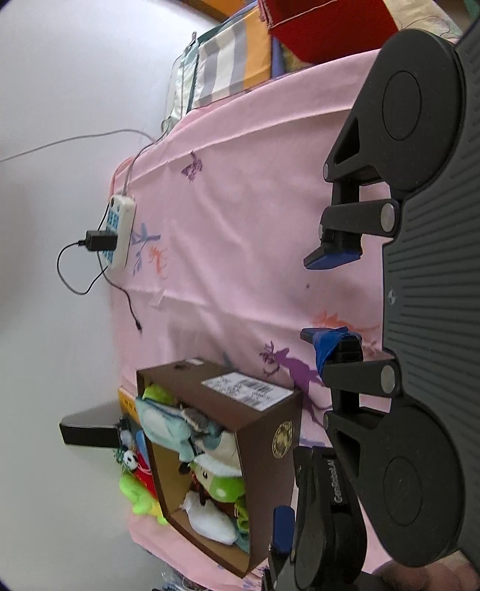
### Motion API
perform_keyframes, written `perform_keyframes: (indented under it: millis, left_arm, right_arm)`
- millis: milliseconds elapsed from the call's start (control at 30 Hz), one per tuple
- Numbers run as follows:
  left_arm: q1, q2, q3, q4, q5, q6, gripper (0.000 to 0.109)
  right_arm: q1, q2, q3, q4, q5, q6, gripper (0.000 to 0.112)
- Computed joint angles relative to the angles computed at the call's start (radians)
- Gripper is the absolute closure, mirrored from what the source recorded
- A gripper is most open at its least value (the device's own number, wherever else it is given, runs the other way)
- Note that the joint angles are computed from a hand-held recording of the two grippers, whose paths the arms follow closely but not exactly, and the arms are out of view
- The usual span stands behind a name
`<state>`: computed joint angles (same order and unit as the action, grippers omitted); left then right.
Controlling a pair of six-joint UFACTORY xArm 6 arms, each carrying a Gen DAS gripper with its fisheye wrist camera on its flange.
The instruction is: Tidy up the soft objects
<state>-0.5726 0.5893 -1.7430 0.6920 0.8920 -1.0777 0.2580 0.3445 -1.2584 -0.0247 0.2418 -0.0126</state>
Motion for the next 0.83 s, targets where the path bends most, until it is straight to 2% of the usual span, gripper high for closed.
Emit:
perform_keyframes:
  millis: [200,500,633,733,767,833]
  left_arm:
    - [0.024,-0.013,0.0,0.034,-0.019,-0.006,0.049]
    - [0.108,-0.055,0.036,0.065,-0.074,0.037,0.049]
    - [0.156,-0.063,0.055,0.034,-0.134,0.083,0.049]
    - [0.189,-0.087,0.109,0.059,-0.239,0.07,0.052]
    - [0.194,-0.086,0.109,0.07,-0.244,0.07,0.056]
    - [0.204,-0.076,0.103,0.052,-0.249,0.097,0.056]
  right_arm:
    - [0.018,0.032,-0.063,-0.034,0.019,0.064,0.095]
    - [0.088,0.162,-0.287,-0.08,0.069,0.155,0.094]
    - [0.114,0.213,-0.363,-0.122,0.094,0.215,0.094]
    - [0.127,0.243,-0.404,-0.144,0.11,0.256,0.094]
    - [0.13,0.251,-0.414,-0.155,0.112,0.276,0.094]
    - [0.136,0.265,-0.431,-0.186,0.118,0.32,0.094]
